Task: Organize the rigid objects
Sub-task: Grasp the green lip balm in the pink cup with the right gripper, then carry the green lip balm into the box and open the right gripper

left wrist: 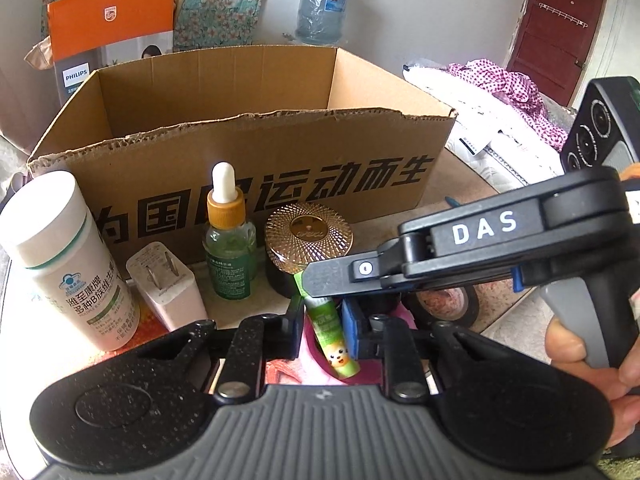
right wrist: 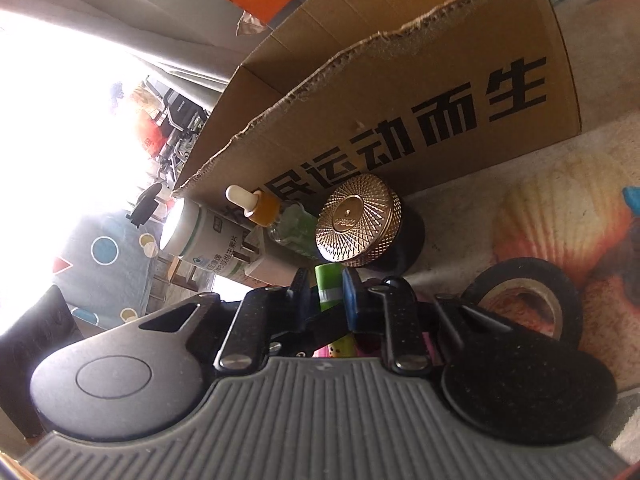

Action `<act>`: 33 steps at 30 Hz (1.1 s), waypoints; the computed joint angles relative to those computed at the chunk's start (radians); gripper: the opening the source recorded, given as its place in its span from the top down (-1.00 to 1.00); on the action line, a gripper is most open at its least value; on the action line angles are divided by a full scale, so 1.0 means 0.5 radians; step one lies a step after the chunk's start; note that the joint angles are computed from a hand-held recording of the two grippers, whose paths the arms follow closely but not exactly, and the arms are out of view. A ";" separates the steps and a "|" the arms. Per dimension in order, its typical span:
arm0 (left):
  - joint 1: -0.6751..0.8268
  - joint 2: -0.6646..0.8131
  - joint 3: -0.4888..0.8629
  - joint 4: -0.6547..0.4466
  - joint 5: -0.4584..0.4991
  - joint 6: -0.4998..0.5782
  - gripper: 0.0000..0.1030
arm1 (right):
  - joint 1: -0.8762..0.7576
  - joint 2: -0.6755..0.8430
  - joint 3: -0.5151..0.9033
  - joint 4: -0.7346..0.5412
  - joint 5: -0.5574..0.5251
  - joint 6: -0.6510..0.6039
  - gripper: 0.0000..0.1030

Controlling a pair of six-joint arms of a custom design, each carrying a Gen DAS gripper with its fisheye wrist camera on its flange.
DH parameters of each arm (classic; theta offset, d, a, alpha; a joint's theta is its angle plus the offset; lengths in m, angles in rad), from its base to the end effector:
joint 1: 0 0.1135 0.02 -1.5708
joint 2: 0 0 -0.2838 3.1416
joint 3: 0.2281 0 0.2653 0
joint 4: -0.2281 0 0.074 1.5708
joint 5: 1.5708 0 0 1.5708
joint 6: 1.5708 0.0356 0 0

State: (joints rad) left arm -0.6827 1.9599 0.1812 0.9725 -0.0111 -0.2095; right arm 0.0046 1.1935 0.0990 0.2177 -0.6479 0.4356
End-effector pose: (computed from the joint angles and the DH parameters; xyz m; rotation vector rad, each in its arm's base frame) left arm 0.1623 -0.1315 0.0317 0.5612 2.3503 -0.4071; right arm 0.1526 0.0222 0.0965 0.2312 2.4350 0.9874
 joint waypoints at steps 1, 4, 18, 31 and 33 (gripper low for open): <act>-0.010 -0.005 -0.005 0.008 -0.011 -0.005 0.60 | -0.004 -0.029 -0.006 -0.012 -0.002 -0.003 0.75; -0.036 -0.029 -0.021 0.021 -0.047 -0.002 0.63 | -0.015 -0.129 -0.022 -0.070 -0.001 -0.023 0.75; -0.122 -0.329 -0.151 -0.033 -0.169 -0.014 0.64 | -0.075 -0.597 -0.002 -0.470 -0.067 -0.080 0.75; 0.267 -1.184 0.284 -1.096 -0.029 0.144 0.64 | 0.019 -0.361 0.605 -0.500 -0.066 -0.175 0.75; 0.362 -1.109 0.430 -1.189 0.027 0.154 0.64 | 0.014 -0.123 0.780 -0.461 -0.105 -0.192 0.75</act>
State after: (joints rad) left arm -0.5015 1.4052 0.3960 0.3782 0.0022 -0.1324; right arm 0.0115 1.1321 0.4888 -0.0128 -0.7002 0.3395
